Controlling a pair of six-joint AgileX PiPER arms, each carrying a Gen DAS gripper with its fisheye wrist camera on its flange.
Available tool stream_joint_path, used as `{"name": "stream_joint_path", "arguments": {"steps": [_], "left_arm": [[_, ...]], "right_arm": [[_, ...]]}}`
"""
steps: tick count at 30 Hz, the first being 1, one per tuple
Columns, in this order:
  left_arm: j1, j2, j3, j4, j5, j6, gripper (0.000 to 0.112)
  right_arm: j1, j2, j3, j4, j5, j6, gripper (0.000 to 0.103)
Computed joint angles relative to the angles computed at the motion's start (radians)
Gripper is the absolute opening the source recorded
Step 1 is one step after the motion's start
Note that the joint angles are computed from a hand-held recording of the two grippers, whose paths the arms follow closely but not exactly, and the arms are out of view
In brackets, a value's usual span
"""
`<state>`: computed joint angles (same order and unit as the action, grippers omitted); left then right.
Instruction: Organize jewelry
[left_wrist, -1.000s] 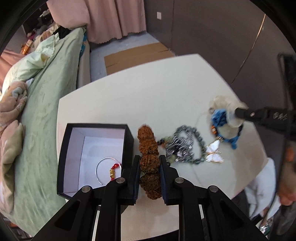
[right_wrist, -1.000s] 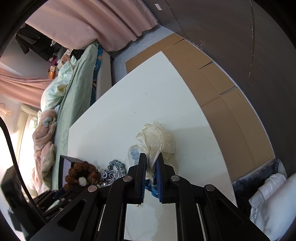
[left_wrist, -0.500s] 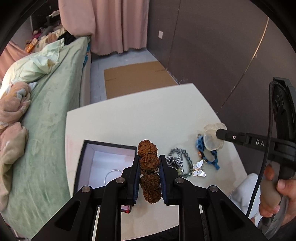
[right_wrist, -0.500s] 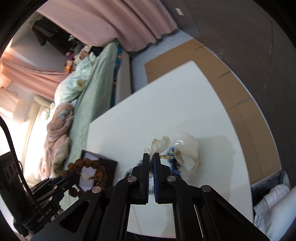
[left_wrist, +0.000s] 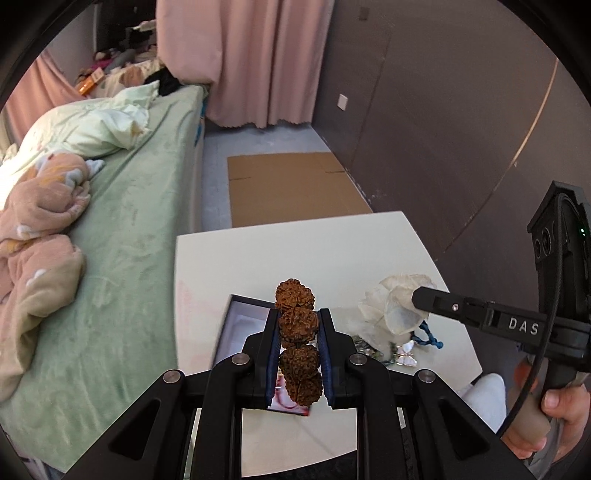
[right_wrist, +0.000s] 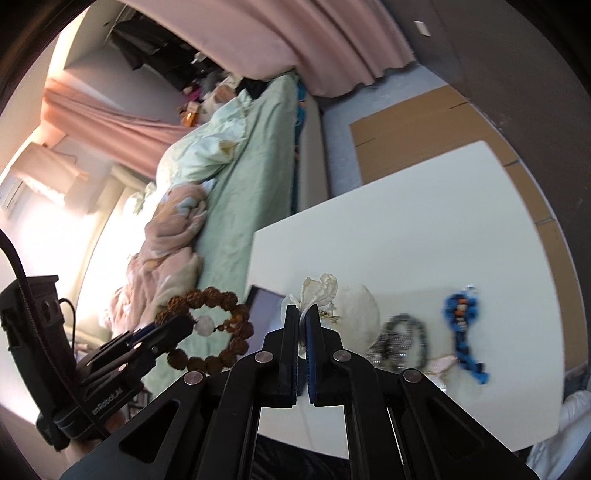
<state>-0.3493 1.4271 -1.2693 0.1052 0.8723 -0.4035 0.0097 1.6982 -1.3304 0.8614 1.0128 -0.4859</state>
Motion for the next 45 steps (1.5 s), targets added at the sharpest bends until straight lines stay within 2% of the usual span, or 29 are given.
{"name": "stream_joint_path", "arguments": {"steps": [14,15,16,17,18,20,26,36,38,41,44,45], "left_arm": [[0.212,-0.117,0.076,-0.094,0.014,0.153,0.02],[0.223,-0.121,0.08,-0.105,0.014,0.165,0.02],[0.232,-0.124,0.084,-0.116,0.013,0.178,0.02],[0.237,-0.126,0.088,-0.125,0.013,0.189,0.02],[0.241,-0.128,0.091,-0.133,0.012,0.199,0.02],[0.24,-0.125,0.099,-0.149,0.003,0.212,0.02],[0.218,-0.092,0.111,-0.211,-0.031,0.245,0.02],[0.14,0.005,0.091,-0.289,-0.08,0.258,0.02],[0.119,0.042,0.089,-0.257,-0.086,0.225,0.021],[0.099,0.112,0.08,-0.145,-0.048,0.131,0.023],[0.152,0.106,0.117,-0.215,-0.063,0.159,0.024],[0.159,0.1,0.122,-0.214,-0.066,0.153,0.03]], "right_arm": [[0.198,0.037,-0.067,0.029,-0.019,0.068,0.007],[0.202,0.061,-0.083,0.024,-0.003,0.082,0.019],[0.205,0.085,-0.098,0.015,0.016,0.106,0.043],[0.202,0.11,-0.104,0.003,0.03,0.14,0.055],[0.199,0.113,-0.1,-0.002,0.023,0.15,0.062],[0.186,0.093,-0.056,-0.012,-0.017,0.138,0.062],[0.108,0.01,0.045,-0.022,-0.043,0.094,0.062],[-0.078,-0.092,0.182,-0.01,-0.032,0.006,0.062],[-0.114,-0.097,0.199,-0.002,-0.022,-0.017,0.062],[-0.154,-0.098,0.21,-0.003,-0.017,-0.031,0.062],[-0.191,-0.102,0.227,0.017,-0.014,-0.063,0.062],[-0.198,-0.104,0.234,0.024,-0.015,-0.07,0.062]]}}
